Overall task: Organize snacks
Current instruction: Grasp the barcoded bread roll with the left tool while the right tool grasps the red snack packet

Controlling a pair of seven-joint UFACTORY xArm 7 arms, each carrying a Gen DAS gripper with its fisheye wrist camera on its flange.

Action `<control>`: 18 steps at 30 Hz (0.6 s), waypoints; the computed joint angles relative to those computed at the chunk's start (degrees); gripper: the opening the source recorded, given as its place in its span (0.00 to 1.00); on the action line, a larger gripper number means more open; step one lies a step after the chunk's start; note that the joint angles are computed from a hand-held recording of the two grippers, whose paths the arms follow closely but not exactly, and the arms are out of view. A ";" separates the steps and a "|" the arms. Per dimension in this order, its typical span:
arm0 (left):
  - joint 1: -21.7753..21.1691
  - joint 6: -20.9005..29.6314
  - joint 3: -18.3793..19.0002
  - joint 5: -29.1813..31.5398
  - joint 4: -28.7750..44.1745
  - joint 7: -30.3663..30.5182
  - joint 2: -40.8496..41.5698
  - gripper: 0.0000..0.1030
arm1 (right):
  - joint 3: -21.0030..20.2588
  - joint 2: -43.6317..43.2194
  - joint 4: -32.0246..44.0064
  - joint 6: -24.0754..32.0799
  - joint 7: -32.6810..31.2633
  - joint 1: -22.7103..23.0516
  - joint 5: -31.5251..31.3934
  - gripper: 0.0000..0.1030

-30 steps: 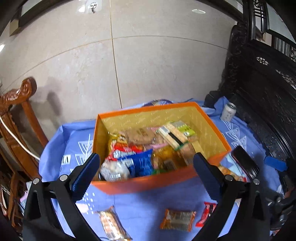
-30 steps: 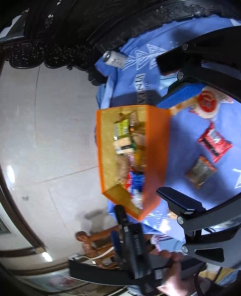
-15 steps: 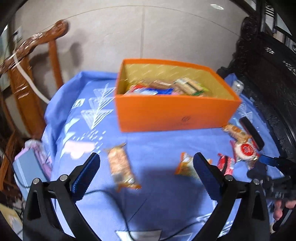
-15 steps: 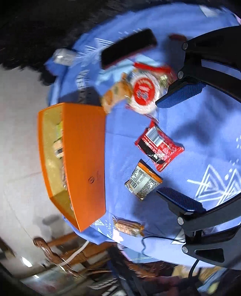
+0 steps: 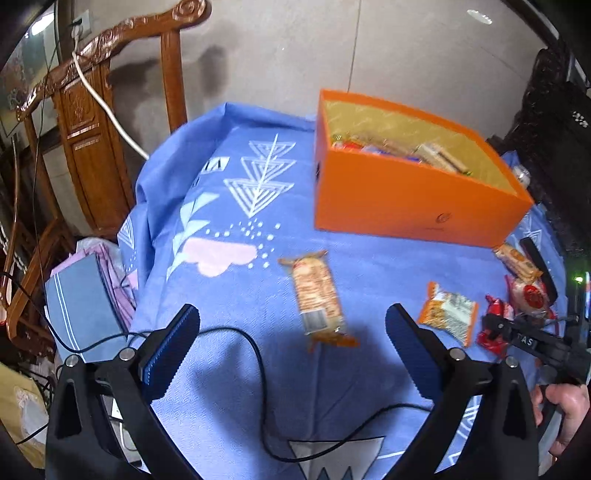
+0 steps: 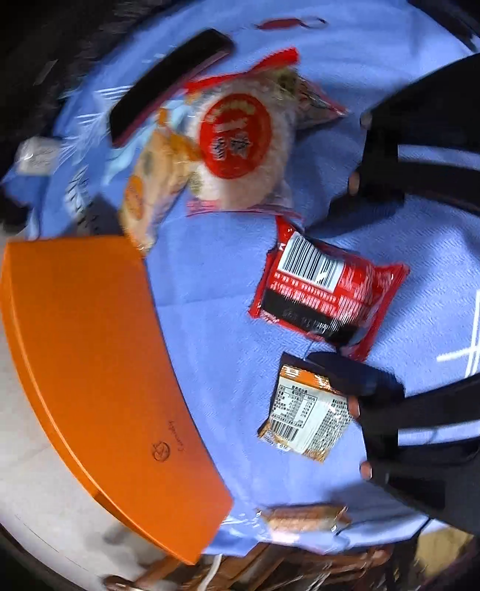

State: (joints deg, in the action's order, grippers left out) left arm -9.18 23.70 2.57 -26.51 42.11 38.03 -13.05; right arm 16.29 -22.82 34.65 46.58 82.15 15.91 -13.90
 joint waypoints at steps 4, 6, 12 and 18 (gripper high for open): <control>0.29 -0.16 -0.89 0.33 1.97 -1.88 3.84 0.96 | 0.23 0.16 0.77 2.43 -2.17 0.64 -0.75 0.42; 0.32 -0.58 -1.90 0.28 3.13 -3.45 6.15 0.96 | 0.03 -0.74 0.44 3.27 -2.92 1.19 0.03 0.42; 0.58 -2.98 -5.13 2.55 6.34 -10.26 12.84 0.96 | 0.24 -5.36 -0.95 5.59 -4.60 2.14 2.73 0.42; 0.95 -4.30 -6.95 8.91 8.30 -18.46 18.36 0.70 | 1.16 -5.98 -1.07 5.51 -4.86 1.67 2.51 0.42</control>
State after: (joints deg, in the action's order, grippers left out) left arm -8.23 19.40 -4.37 -17.59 50.41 19.57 5.31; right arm 17.45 -28.80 33.58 52.09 77.28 17.58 -11.39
